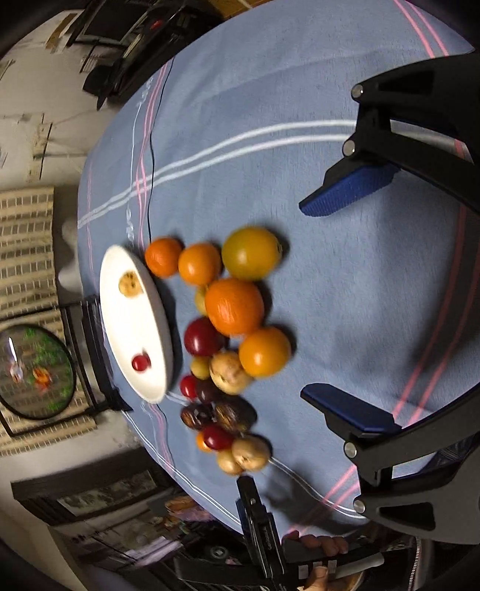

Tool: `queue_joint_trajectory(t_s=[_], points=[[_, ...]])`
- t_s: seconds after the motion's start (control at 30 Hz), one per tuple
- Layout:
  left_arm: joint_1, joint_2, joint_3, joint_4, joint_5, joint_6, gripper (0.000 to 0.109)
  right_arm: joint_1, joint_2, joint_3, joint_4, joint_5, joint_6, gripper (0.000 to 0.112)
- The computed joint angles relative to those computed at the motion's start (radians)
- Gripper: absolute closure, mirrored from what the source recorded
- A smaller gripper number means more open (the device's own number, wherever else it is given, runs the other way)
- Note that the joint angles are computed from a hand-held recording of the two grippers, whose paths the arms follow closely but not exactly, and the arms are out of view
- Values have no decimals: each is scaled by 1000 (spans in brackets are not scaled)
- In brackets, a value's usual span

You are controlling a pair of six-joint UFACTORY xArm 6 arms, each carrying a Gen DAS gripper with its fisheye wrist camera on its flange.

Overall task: Organize fruits
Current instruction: 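Carry both fruits to the white plate and open both tools to release them, then grasp the pale brown fruit with the left tool while the right tool grasps the orange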

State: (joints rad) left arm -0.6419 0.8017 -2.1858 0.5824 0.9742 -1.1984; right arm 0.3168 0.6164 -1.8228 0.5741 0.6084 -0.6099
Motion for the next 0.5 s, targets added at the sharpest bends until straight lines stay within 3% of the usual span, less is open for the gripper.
queue_joint_trajectory(t_s=[0.4,0.5], points=[[-13,69,-90,-65,17,84,13,29,40,-46,-58,52,38,21],[-10,66,-81,-71,12,89,13,30,68,-97,-37,88,50,38]])
